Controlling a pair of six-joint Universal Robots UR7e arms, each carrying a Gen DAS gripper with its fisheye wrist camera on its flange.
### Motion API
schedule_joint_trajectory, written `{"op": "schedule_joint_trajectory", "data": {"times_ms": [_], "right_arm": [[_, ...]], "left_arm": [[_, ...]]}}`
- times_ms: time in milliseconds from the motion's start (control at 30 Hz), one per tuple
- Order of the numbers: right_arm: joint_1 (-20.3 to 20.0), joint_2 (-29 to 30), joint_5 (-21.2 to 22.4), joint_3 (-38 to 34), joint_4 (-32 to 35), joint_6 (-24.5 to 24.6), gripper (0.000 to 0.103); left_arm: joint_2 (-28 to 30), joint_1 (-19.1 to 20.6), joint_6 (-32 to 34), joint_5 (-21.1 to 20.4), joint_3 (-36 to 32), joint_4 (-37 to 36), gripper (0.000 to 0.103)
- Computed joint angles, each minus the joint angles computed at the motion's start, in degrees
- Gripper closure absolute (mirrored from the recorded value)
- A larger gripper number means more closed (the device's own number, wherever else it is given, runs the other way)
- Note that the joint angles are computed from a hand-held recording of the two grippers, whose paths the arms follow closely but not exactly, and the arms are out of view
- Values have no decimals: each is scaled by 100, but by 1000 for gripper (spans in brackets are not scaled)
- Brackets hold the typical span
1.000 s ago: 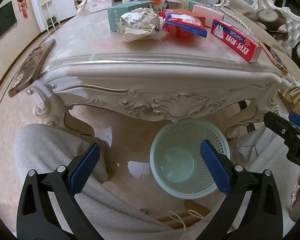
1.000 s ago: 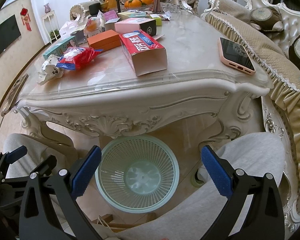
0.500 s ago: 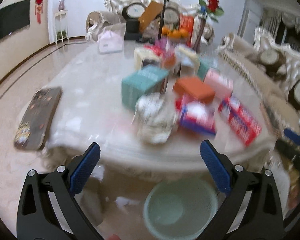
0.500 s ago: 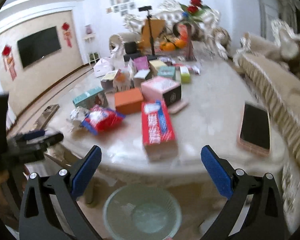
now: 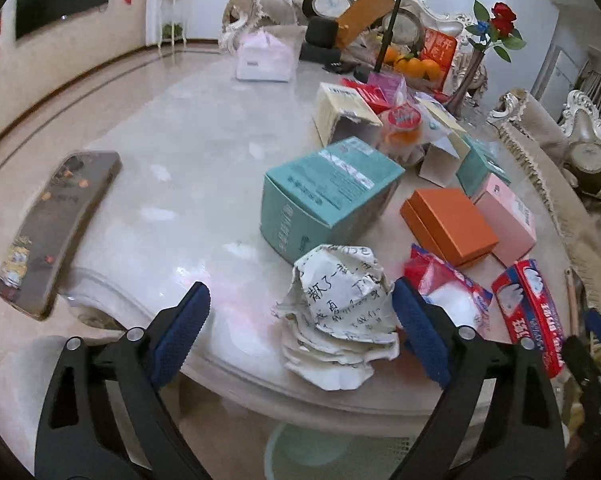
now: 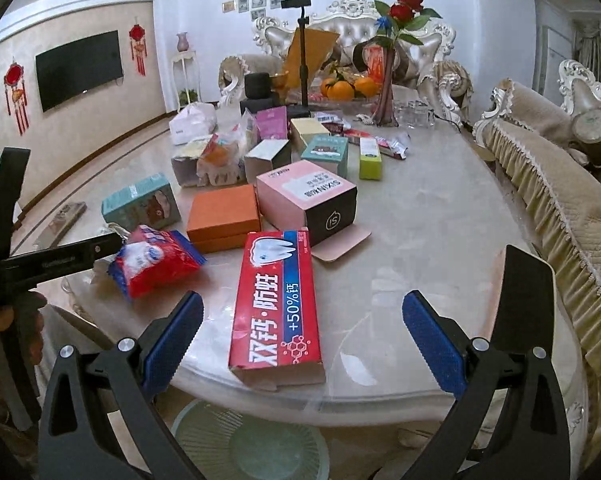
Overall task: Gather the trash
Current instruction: 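Grasp crumpled paper with left tool while right tool grasps red toothpaste box, then carry paper and toothpaste box to wastebasket with both tools and release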
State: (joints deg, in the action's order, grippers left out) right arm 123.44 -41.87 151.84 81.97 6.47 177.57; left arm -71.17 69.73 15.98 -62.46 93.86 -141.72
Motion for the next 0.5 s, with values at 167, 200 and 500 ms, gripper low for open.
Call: {"op": "schedule_joint_trajectory", "data": {"times_ms": [167,200,500], "right_arm": [[-117,169,-51,-242,370,46,8],[-132,217,-32,-310,440,45,8],[-308,444,-398,-585,1305,615,57]], "left_arm": [[36,35,-324,-111,-77,117,13],[37,20,-343,-62,-45,93,13],[-23,-61,525,128,301,-516,54]]}}
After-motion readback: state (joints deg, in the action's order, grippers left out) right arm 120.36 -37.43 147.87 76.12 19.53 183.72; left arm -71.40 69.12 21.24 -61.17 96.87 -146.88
